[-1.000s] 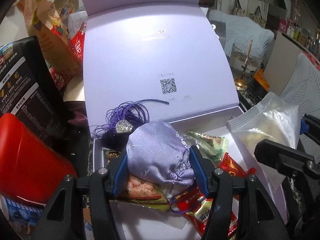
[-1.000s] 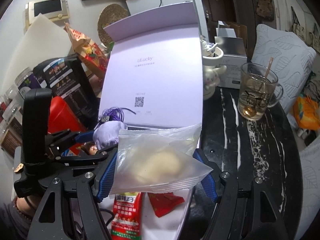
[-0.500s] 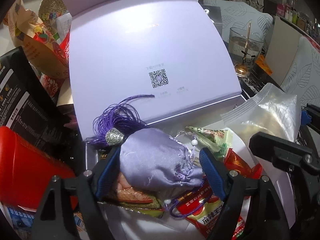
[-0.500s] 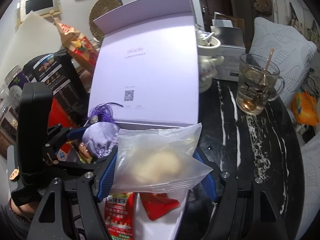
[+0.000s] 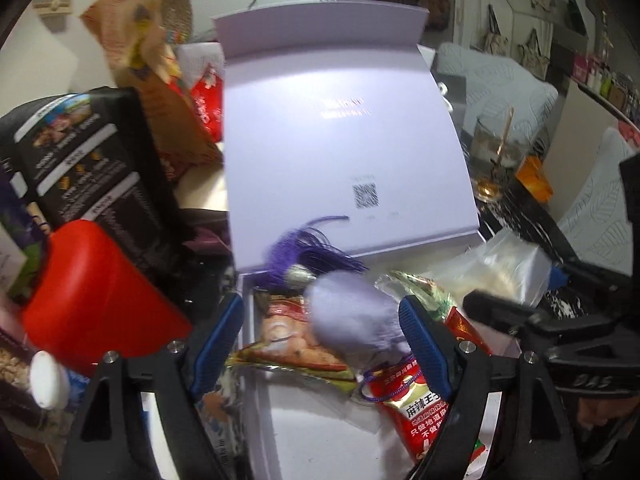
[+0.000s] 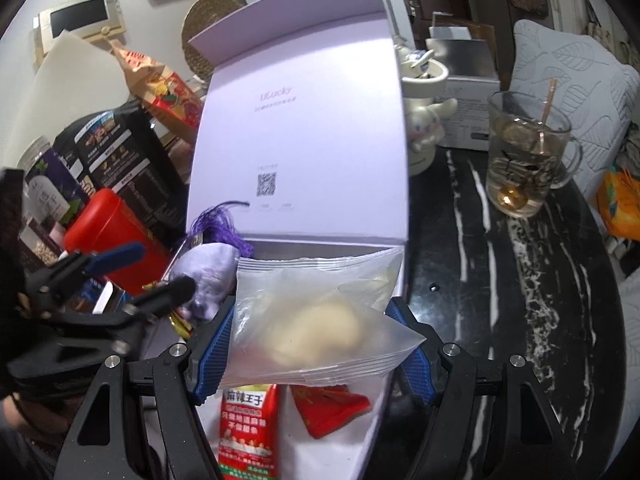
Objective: Organize soft objects
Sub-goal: 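Lower the purple pouch with the left gripper while the right gripper lowers the zip bag into the box, then open both grippers to release the pouch and zip bag in the box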
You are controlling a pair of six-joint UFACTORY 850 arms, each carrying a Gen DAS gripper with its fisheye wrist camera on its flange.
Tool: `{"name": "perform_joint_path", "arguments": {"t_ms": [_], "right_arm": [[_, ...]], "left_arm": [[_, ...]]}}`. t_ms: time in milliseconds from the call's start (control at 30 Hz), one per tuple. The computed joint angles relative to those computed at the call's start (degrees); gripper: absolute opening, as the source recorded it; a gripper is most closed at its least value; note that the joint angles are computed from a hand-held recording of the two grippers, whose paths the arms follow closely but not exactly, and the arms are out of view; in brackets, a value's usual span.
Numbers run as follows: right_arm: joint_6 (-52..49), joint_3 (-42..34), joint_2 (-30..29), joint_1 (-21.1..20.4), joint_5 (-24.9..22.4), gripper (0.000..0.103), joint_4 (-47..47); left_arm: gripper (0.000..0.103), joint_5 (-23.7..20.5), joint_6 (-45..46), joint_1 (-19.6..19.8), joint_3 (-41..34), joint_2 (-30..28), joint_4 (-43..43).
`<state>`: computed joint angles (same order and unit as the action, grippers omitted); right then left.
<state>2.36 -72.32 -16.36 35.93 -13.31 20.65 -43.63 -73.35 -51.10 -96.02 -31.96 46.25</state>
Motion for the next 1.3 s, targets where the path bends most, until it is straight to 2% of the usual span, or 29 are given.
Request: {"name": "perform_joint_path", "arguments": {"t_ms": [167, 367, 467, 633, 733, 867, 1100, 1300], "right_arm": [[0.59, -1.25, -1.46, 0.5, -0.47, 0.074, -0.85], [11.57, -3.14, -3.13, 1.43, -1.4, 0.074, -13.04], [15.75, -5.13, -4.9, 1.66, -4.09, 0.075, -18.25], [22.35, -6.95, -6.47, 2.62, -5.85, 0.076, -28.07], [21.75, -7.6, -7.01, 2.71, -6.69, 0.078, -28.54], [20.95, -8.34, -7.43, 2.89, -7.86, 0.09, -28.32], [17.43, -7.94, -6.57, 2.37, -8.8, 0.09, -23.68], [22.42, -6.66, -4.22, 2.79, -9.08, 0.09, -28.01]], "left_arm": [[0.08, 0.72, -0.7, 0.6, 1.73, 1.35, -0.44], [0.08, 2.5, -0.57, 1.52, 2.85, 1.84, -2.4], [0.08, 2.43, -0.16, 1.69, 2.74, 1.59, -2.87], [0.08, 2.82, 1.48, 2.11, 2.26, 0.96, -4.69], [0.08, 2.88, 2.12, 2.18, 2.06, 0.67, -5.22], [0.08, 2.97, 3.0, 2.38, 1.78, 0.48, -6.33], [0.08, 2.25, 2.56, 2.14, 1.52, 0.79, -5.45], [0.08, 0.89, 0.16, 1.2, 1.41, 1.54, -2.04]]}}
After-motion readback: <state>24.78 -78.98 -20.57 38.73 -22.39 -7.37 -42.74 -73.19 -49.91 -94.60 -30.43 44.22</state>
